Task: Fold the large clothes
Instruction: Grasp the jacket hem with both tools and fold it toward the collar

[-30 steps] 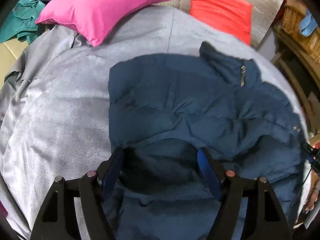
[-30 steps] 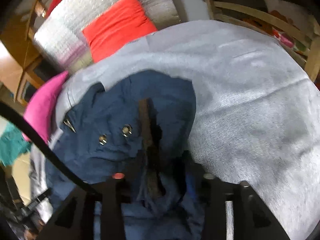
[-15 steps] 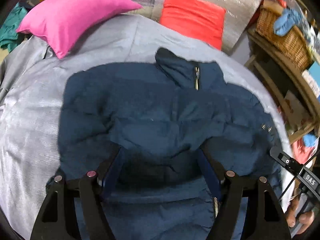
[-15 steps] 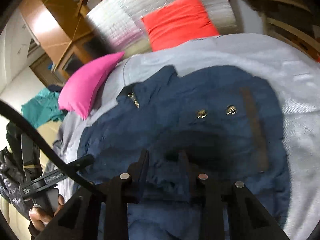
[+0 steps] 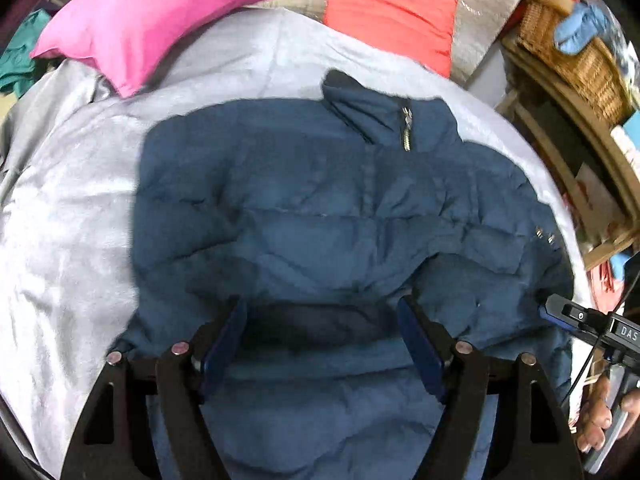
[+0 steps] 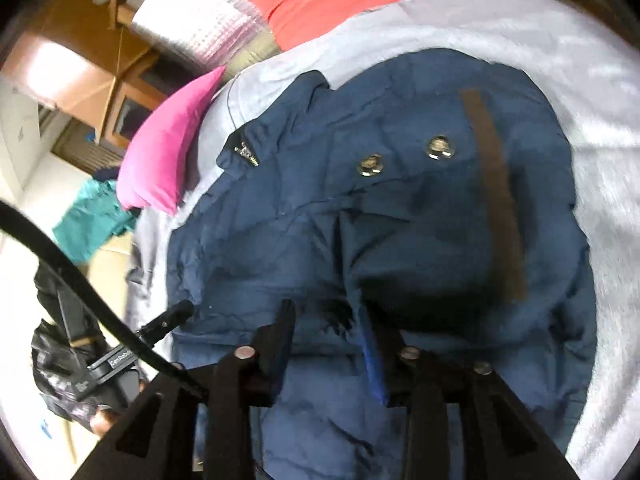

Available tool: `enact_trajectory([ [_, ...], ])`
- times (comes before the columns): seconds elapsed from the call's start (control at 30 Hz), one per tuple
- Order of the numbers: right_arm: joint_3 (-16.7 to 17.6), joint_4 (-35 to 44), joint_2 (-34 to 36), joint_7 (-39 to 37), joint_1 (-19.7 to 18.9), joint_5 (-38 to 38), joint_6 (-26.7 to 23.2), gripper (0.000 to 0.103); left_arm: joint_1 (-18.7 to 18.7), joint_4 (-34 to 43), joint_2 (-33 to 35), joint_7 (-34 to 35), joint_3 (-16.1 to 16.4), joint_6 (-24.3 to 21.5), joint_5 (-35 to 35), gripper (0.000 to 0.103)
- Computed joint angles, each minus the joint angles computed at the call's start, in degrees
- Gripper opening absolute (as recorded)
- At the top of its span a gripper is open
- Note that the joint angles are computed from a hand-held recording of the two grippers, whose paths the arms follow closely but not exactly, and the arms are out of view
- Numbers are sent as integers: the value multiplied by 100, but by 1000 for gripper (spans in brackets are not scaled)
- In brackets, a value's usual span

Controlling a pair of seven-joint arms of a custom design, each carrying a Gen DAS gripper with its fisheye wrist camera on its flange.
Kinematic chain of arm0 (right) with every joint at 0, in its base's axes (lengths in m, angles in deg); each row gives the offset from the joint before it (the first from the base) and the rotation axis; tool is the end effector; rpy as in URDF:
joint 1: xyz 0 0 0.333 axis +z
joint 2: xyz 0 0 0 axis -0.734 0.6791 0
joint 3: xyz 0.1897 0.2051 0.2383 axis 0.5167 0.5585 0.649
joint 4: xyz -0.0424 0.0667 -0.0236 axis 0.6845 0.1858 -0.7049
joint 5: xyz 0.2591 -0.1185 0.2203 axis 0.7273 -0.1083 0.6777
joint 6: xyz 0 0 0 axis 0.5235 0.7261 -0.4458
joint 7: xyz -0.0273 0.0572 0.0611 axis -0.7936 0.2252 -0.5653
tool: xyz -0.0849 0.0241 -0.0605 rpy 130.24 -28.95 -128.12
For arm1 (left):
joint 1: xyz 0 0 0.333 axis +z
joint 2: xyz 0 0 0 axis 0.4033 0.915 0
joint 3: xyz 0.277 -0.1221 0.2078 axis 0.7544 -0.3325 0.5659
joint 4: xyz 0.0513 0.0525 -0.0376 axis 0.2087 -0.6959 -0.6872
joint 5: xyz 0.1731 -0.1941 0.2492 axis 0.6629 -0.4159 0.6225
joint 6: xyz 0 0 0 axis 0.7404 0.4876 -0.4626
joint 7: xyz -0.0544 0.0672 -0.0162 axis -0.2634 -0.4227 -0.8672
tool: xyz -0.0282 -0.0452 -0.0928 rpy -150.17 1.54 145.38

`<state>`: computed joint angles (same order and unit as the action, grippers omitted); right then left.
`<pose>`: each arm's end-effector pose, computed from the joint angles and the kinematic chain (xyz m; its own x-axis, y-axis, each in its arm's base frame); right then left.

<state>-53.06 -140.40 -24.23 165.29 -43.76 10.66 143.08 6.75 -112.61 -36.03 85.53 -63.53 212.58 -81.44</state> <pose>0.6683 0.1676 0.4434 -0.0314 -0.7791 -0.6261 -0.9058 0.2870 -0.3117 0.6124 -0.2631 0.4769 -0.0680 -0.9713 0.2280 -0.8853 -0.0466 -0.4627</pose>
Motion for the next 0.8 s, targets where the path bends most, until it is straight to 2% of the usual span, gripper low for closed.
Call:
enact_trajectory([
  [0.07,202,-142,-92,-260,-272,539,-206,52,88,-187,-166,0,3,23,-86,78],
  [0.1,229,-119,-78,-343,-340,769,-386,53,209,-286,-225,114,-100,45,-301,78],
  [0.2,131,-132,-80,-422,-304,1096,-763,55,878,-509,-322,1106,-769,-98,-1881,78],
  [0.3,22,-141,-15,-390,-160,1454,-808,56,1183,-576,-294,1898,-1106,-259,-3234,78],
  [0.4,9,-91,137,-402,-43,2007,-477,56,1269,-480,-135,2249,-1190,-360,-4205,78],
  [0.57,110,29,306,-1113,90,3271,333,54,1325,-382,103,2670,-1279,186,-5741,77],
  [0.63,1,58,343,-1153,266,3341,602,38,1250,-397,117,2752,-1258,449,-6027,74],
  [0.67,-59,58,347,-1096,340,3236,688,32,1175,-372,137,2686,-1196,517,-5965,65],
  [0.7,-81,63,344,-1085,390,3162,787,27,1044,-362,138,2464,-1066,562,-5698,54],
  [0.73,-76,64,320,-1148,433,3130,944,25,931,-356,139,2239,-948,581,-5404,50],
  [0.8,-1,58,231,-1472,467,3155,1250,22,966,-382,115,2203,-995,630,-5348,44],
])
